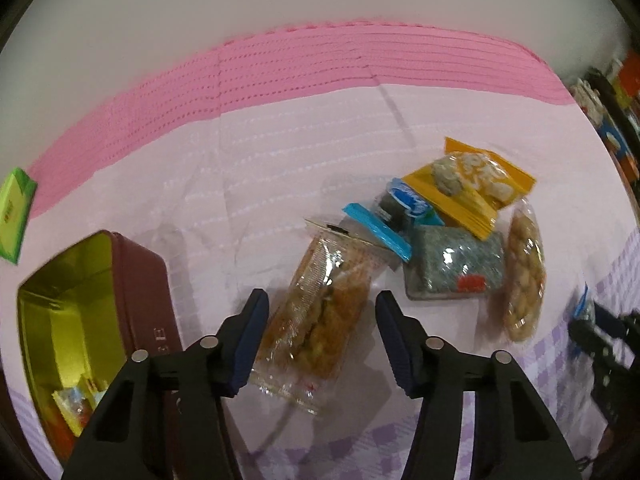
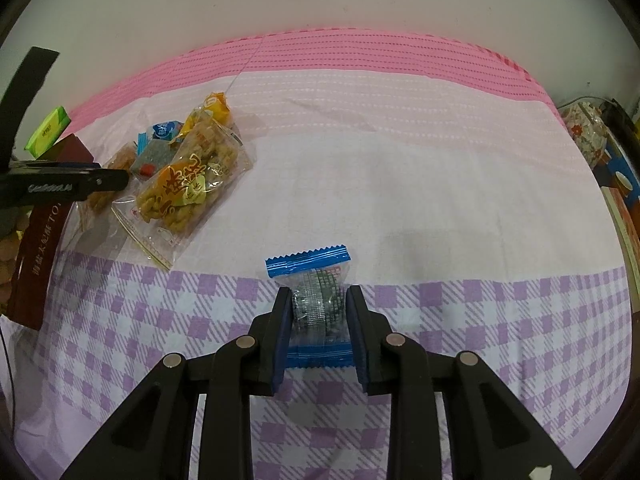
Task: Organize snacks
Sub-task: 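Grasp the clear bag of brown snack bar with the left gripper, then lower the snack bar bag into the tin and open the left gripper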
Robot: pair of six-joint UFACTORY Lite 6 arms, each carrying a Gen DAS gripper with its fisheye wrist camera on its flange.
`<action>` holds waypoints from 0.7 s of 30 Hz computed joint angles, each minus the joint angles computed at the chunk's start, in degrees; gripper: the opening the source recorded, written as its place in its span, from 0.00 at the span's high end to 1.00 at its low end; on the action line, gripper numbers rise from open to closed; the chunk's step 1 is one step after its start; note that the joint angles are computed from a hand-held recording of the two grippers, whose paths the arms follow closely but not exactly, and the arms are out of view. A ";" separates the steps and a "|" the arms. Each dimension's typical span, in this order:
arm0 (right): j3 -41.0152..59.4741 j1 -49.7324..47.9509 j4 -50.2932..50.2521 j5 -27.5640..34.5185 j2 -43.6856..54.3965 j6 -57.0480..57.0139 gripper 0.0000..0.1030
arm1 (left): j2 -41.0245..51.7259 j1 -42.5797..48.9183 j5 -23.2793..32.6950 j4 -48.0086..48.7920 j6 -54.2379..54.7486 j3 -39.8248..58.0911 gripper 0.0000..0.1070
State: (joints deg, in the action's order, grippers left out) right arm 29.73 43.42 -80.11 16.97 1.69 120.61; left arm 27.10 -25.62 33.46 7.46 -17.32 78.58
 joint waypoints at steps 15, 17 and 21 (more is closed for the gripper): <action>0.50 0.68 1.24 0.44 0.49 -1.76 0.67 | -6.19 -3.33 -1.52 2.63 -4.47 -8.63 0.65; 0.47 0.76 1.32 0.63 0.53 -1.99 0.67 | -8.63 -3.81 -2.07 2.30 -5.09 -11.74 0.65; 0.70 0.96 1.45 0.72 0.91 -2.09 0.67 | -13.43 -4.33 -2.45 1.22 -6.03 -17.11 0.65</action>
